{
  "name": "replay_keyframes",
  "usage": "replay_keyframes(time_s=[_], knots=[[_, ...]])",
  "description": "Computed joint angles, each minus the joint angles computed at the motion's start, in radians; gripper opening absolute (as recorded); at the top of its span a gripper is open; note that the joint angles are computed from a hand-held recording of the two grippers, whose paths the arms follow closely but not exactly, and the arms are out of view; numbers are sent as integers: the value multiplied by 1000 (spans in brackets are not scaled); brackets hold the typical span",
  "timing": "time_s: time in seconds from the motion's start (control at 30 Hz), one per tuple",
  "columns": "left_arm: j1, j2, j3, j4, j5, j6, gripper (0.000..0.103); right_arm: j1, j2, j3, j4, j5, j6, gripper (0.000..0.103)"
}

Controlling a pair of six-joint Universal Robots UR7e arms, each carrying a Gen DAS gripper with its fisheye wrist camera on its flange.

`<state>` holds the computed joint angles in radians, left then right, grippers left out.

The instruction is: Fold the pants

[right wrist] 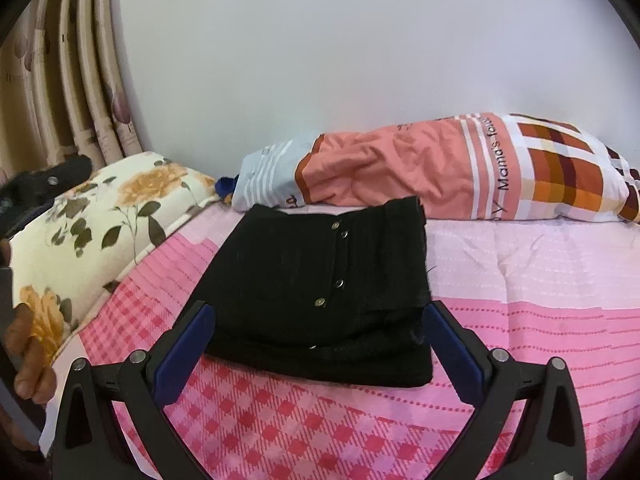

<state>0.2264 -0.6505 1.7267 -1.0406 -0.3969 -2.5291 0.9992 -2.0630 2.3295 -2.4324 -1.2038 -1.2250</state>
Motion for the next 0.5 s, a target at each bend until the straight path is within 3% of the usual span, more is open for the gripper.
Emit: replay_keyframes(time_s=[0.17,0.3,0.5], knots=[[-12,45,-83,121,-72,-101,103,-10,-21,-22,32,31,11,103],[-12,11,-27,-73,-85,42,103,-14,-41,-27,57,37,7,103],[-14,6,1,-95,-140,5,103,-3,-73,-1,73,14,-35,103]])
